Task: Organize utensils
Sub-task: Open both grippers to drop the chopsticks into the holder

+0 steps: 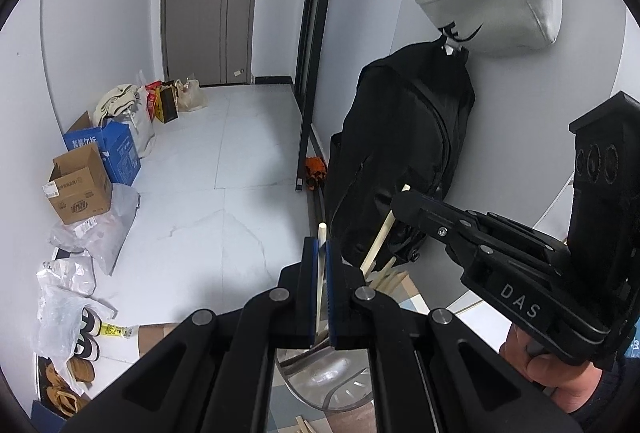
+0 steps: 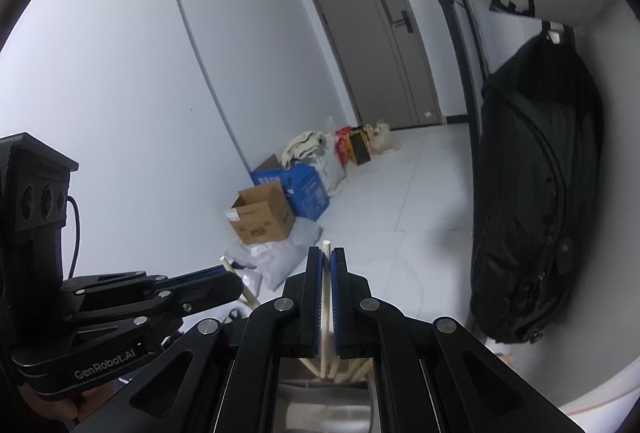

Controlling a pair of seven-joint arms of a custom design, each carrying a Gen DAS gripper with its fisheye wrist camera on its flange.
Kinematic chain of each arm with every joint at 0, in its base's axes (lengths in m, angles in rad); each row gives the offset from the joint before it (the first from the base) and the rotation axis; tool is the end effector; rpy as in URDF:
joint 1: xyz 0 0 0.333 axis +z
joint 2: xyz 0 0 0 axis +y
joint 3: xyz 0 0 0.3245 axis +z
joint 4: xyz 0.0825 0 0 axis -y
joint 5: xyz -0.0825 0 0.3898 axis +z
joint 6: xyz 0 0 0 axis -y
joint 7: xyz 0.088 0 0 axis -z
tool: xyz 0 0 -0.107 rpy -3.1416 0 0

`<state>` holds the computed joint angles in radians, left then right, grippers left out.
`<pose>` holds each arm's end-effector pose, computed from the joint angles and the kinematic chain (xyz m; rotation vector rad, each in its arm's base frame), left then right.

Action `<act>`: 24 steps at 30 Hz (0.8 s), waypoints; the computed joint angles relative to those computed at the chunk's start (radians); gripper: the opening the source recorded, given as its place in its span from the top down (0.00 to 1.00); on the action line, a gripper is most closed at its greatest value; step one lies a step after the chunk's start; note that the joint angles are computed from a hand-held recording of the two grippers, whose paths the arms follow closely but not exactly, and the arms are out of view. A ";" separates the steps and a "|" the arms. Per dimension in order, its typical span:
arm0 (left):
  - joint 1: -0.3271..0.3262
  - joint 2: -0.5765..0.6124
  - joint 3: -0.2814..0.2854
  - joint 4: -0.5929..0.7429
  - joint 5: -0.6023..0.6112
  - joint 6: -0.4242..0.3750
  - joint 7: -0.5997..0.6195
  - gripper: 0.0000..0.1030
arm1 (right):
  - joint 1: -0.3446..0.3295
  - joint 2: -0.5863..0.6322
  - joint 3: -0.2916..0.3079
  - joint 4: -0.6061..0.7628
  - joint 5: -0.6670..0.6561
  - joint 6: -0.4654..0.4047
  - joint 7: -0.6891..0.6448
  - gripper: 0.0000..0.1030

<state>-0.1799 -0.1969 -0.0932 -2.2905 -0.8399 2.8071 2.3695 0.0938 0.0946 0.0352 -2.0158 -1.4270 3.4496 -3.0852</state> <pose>0.5146 -0.1093 0.5073 -1.4749 2.1631 -1.0859 0.5433 0.1859 0.4948 -1.5365 1.3864 -0.4521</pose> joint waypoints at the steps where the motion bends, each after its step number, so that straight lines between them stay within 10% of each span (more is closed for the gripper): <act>1: 0.000 0.003 0.001 0.002 0.000 -0.006 0.001 1.00 | -0.006 0.004 0.002 0.011 -0.045 0.004 0.046 0.97; 10: 0.019 0.028 0.008 0.041 -0.031 -0.102 0.022 1.00 | 0.063 0.036 -0.084 0.094 -0.258 0.042 0.279 0.94; 24: 0.029 -0.038 -0.010 -0.016 0.051 -0.060 -0.101 0.99 | 0.010 -0.074 -0.079 -0.062 -0.091 0.043 0.196 0.67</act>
<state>-0.1506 -0.2346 -0.1029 -2.3061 -0.7893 2.7474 2.2682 0.1041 0.0207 -0.0437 -2.0781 -1.5183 3.4924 -2.8895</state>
